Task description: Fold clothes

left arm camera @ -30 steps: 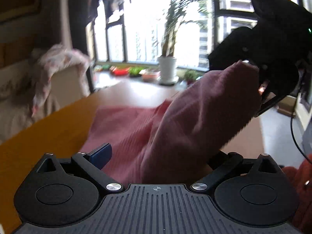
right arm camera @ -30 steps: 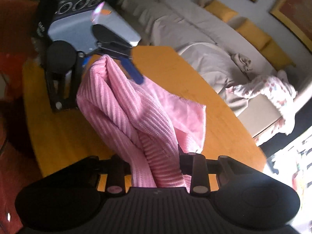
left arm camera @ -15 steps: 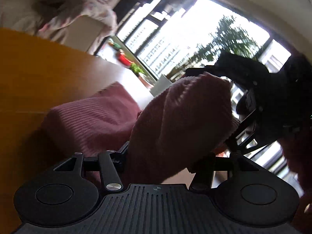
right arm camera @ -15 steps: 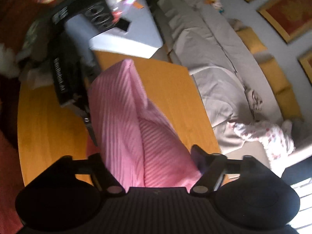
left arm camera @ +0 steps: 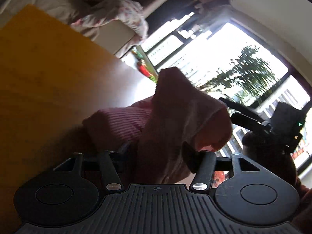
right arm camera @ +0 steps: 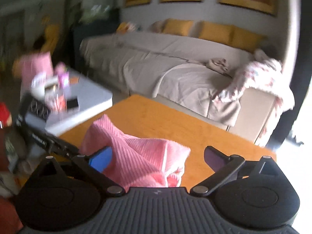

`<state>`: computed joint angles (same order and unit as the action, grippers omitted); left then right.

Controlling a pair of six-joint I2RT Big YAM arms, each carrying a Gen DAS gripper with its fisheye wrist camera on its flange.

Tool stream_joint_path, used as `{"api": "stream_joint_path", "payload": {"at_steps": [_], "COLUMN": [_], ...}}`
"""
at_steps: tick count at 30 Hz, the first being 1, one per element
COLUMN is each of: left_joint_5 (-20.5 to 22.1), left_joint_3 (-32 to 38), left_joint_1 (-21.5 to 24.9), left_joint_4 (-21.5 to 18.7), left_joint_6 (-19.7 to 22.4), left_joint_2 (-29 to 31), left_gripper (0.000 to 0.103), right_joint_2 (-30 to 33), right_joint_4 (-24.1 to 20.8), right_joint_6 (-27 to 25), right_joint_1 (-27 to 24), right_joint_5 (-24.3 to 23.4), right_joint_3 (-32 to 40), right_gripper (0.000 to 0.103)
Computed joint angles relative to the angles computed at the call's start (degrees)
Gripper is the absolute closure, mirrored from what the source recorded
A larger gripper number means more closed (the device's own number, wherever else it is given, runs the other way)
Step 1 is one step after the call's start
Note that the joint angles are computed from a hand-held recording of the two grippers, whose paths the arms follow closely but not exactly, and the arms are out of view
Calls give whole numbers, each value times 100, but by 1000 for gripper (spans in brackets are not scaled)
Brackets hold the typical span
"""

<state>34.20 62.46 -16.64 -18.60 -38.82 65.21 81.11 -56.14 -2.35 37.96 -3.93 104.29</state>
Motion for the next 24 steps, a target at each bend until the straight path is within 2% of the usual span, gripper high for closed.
{"api": "stream_joint_path", "payload": {"at_steps": [2,4,6,7,8,9,10,11,13,14,16,18,20,24], "left_joint_5": [51,37,-10,-97,-173,-248,-323,-397,-438,-437,-434,-406,-447,-577], "left_joint_3": [101,306,529,660,711,763,816,868,776,715,596,455,366,277], "left_joint_1": [-10,-49,-87,-143,-161,-178,-196,-212,-135,-94,-13,2,-24,-108], "left_joint_4": [67,83,49,7,-64,-136,-207,-277,-218,-186,-125,-56,-35,-114], "left_joint_6": [174,303,404,418,374,329,283,234,-59,-146,-319,-317,-209,156], "left_joint_2": [56,195,351,469,509,549,589,630,586,546,469,328,204,-15], "left_gripper": [15,8,8,9,15,23,39,46,49,51,51,52,53,52], "right_joint_2": [-283,-525,-735,-756,-758,-767,-799,-842,-992,-1068,-1145,-1142,-1081,-1258], "right_joint_4": [229,430,615,682,743,808,884,965,1150,1224,1300,1334,1234,1237], "right_joint_6": [487,875,1133,1181,1210,1230,1225,1216,1157,1073,878,796,995,2042], "right_joint_1": [-144,-261,-338,-361,-379,-392,-394,-396,-385,-353,-243,-100,-13,-202], "right_joint_5": [-124,-161,-125,-87,-28,27,71,98,65,59,45,-49,-311,-1272], "right_joint_3": [-441,-808,-1129,-1208,-1261,-1312,-1356,-1406,-1532,-1584,-1623,-1640,-1613,-1957], "right_gripper": [2,2,2,2,2,2,2,2,3,7,19,34,42,41]}}
